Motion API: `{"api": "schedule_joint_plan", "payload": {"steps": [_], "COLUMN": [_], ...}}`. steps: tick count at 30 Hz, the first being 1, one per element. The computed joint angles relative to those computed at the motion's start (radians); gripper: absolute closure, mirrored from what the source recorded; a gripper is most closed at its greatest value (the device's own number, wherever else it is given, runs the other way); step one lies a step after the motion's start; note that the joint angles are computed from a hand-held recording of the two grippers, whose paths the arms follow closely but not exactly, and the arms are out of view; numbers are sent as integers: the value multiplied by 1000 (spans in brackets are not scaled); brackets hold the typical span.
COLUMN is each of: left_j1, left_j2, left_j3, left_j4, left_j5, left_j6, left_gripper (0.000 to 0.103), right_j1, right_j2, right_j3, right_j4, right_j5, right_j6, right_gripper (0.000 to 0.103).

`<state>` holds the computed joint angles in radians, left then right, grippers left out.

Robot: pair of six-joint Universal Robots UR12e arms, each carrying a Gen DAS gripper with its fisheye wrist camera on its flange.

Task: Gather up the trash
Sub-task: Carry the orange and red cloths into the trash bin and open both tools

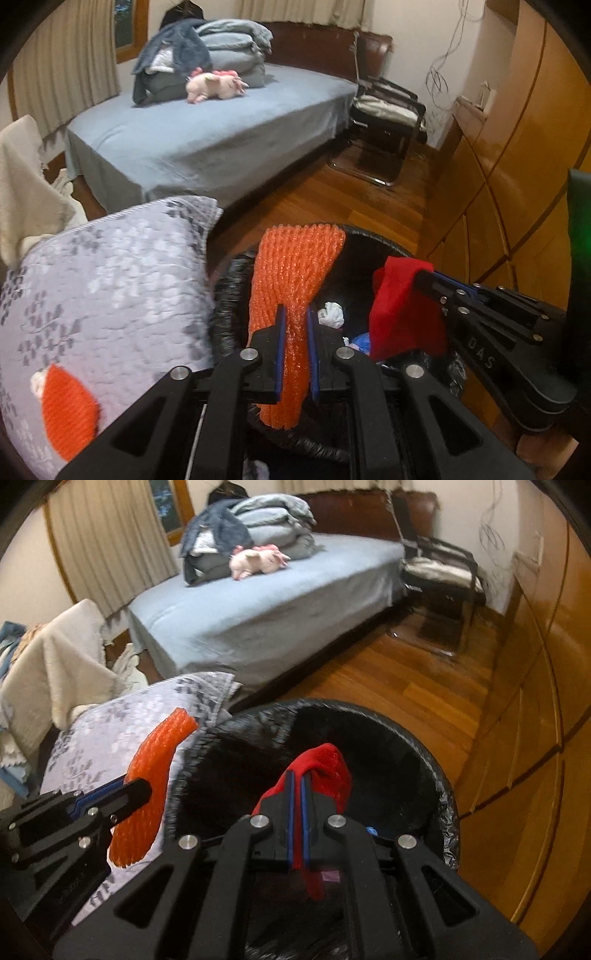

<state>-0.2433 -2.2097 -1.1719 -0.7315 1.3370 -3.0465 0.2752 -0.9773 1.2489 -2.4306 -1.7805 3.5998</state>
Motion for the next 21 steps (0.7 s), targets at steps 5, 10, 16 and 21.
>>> {"api": "schedule_joint_plan", "payload": {"steps": [5, 10, 16, 21], "left_j1": [-20, -31, -21, -1], "left_j2": [-52, -75, -60, -25], "left_j3": [58, 75, 49, 10], "left_j4": [-83, -136, -131, -103], "left_j5": [6, 41, 36, 30], "left_j6": [18, 40, 36, 46], "left_gripper": [91, 68, 44, 42], "right_j1": [-19, -31, -29, -21], "right_j2": [29, 43, 20, -10], "right_j3": [-12, -21, 17, 46], "right_j4": [43, 116, 127, 134], "right_j5": [16, 41, 25, 7], "right_j6": [22, 58, 103, 130], "right_gripper": [100, 88, 68, 67]}}
